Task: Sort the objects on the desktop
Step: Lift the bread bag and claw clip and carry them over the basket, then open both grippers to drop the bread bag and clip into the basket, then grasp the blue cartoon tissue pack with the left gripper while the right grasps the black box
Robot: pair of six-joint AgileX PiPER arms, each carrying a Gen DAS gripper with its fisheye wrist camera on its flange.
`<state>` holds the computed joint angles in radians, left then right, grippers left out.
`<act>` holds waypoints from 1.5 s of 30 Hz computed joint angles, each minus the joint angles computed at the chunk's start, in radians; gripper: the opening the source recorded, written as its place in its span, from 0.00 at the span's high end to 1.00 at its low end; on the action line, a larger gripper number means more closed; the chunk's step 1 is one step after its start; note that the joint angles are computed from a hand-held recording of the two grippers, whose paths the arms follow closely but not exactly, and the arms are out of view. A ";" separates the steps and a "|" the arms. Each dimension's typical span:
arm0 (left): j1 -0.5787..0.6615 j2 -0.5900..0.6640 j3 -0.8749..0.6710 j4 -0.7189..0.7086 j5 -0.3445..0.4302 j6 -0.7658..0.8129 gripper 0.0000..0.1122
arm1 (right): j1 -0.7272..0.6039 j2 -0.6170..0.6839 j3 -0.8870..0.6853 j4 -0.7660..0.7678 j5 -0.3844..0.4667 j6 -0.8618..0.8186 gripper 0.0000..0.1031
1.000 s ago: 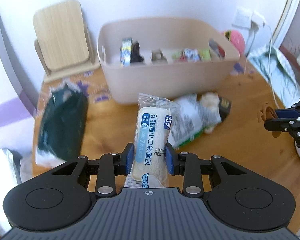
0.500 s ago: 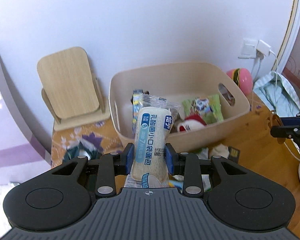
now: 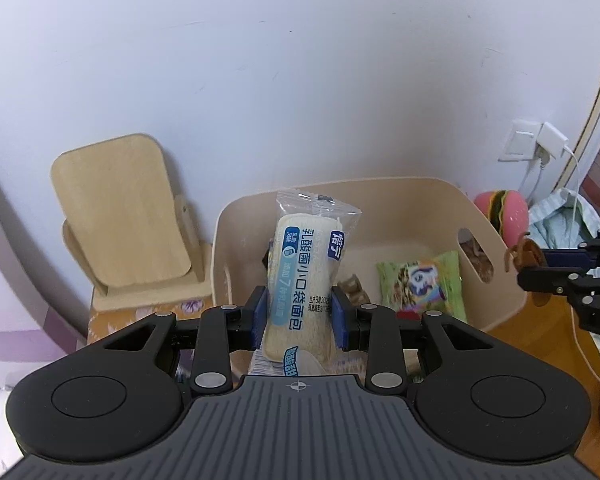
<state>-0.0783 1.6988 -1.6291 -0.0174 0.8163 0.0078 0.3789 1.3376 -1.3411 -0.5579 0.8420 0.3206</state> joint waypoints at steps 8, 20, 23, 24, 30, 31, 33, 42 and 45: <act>-0.014 0.153 -0.164 0.000 0.040 0.005 0.70 | -0.089 0.143 -0.114 0.073 -0.041 -0.047 0.83; -0.041 0.331 -0.304 0.024 0.143 0.016 0.70 | -0.157 0.319 -0.197 0.110 -0.038 -0.048 0.83; -0.048 0.345 -0.296 0.035 0.147 0.026 0.70 | -0.168 0.332 -0.191 0.134 -0.042 -0.096 0.83; -0.046 0.347 -0.291 0.023 0.150 0.039 0.70 | -0.169 0.336 -0.190 0.138 -0.039 -0.103 0.79; -0.044 0.293 -0.210 0.024 0.074 0.077 0.42 | -0.172 0.295 -0.142 0.140 -0.069 -0.108 0.41; -0.042 0.280 -0.196 0.031 0.058 0.075 0.41 | -0.170 0.281 -0.129 0.137 -0.080 -0.111 0.40; -0.036 0.257 -0.178 0.023 0.043 0.086 0.40 | -0.165 0.252 -0.108 0.138 -0.097 -0.123 0.35; -0.033 0.107 -0.037 0.020 -0.005 0.089 0.37 | -0.093 0.081 0.038 0.037 -0.153 -0.042 0.10; -0.023 0.042 0.033 0.012 -0.013 0.110 0.37 | -0.062 0.033 0.097 -0.026 -0.156 0.026 0.09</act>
<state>-0.1012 1.7408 -1.5965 -0.0050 0.8037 0.1178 0.3173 1.3705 -1.2442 -0.5837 0.6857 0.3469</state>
